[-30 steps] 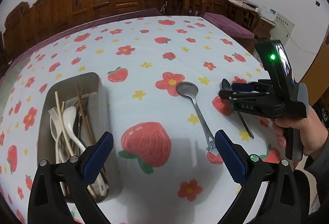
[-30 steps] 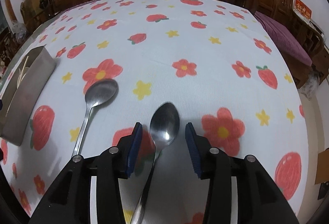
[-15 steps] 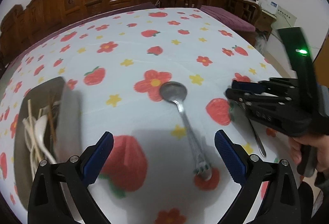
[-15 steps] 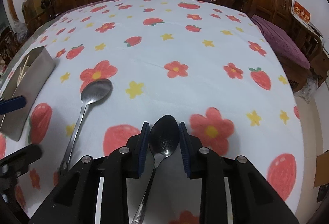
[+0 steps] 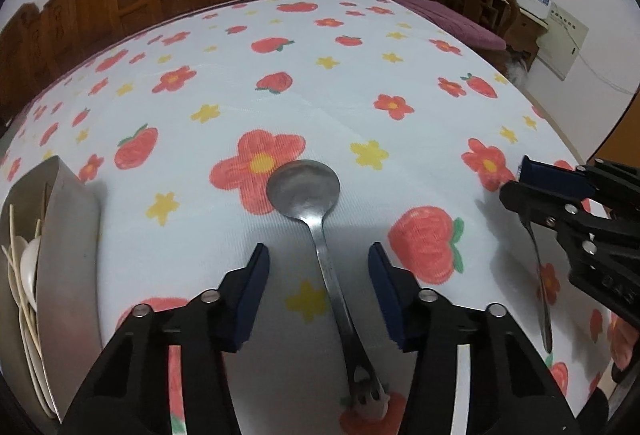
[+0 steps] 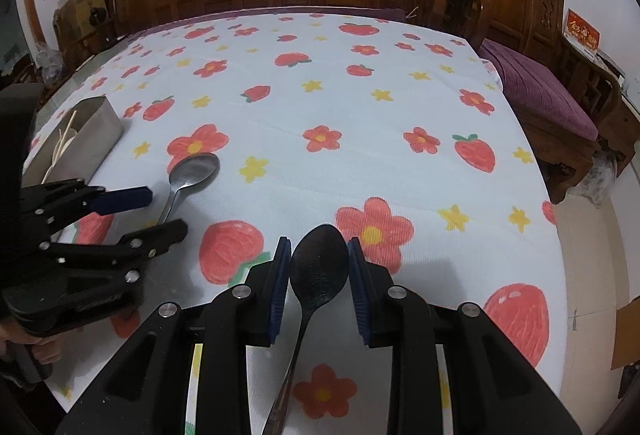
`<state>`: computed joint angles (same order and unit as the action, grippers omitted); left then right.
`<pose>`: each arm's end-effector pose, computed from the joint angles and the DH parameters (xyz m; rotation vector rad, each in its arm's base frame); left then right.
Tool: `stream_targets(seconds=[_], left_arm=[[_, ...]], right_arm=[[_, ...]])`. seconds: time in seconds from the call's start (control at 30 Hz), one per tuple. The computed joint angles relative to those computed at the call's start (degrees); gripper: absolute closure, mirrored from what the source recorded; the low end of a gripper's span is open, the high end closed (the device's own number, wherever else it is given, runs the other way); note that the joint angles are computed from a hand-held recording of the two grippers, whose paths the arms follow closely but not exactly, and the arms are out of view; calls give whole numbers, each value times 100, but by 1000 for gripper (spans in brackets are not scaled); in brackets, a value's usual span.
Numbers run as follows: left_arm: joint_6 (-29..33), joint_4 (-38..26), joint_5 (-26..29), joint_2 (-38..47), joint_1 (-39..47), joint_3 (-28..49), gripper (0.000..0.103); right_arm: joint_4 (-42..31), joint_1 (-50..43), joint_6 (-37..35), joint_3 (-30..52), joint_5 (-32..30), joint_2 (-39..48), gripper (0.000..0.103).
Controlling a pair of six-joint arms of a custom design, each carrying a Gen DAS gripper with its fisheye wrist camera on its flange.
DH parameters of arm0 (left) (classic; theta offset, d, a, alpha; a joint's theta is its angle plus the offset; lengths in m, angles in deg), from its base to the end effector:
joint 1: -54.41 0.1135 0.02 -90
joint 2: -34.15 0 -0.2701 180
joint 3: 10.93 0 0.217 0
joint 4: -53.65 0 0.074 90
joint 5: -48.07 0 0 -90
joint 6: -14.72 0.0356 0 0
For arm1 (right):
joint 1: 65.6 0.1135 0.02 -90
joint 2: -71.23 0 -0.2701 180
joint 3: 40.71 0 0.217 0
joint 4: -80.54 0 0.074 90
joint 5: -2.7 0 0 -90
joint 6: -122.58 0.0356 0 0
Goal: Organize utensils
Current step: 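Grasp the other steel spoon with the left tool while the right tool holds its spoon, then carry the steel spoon into the steel tray and lower it with the left tool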
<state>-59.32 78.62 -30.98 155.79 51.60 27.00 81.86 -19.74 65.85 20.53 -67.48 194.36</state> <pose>0.2414 -0.0186 0.0346 0.4879 2.5286 -0.1627 0.2334 0.2232 0.0547 -0.1621 2.5279 0.0825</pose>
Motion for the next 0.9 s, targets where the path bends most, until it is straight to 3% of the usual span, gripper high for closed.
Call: stream_targets(seconds=[0.23,0.63,0.9], left_arm=[[85,-240,33,-62,86,114,95],[819,-689,483,-909,946,-281,98],[1425,-1765,1074,-2080,1803,-292,98]], right_arm=[[65,130,57,-10,45,-11,72],[-379,842,138,406,601,-284,72],[-885,1218,203,918,899,-376,72]])
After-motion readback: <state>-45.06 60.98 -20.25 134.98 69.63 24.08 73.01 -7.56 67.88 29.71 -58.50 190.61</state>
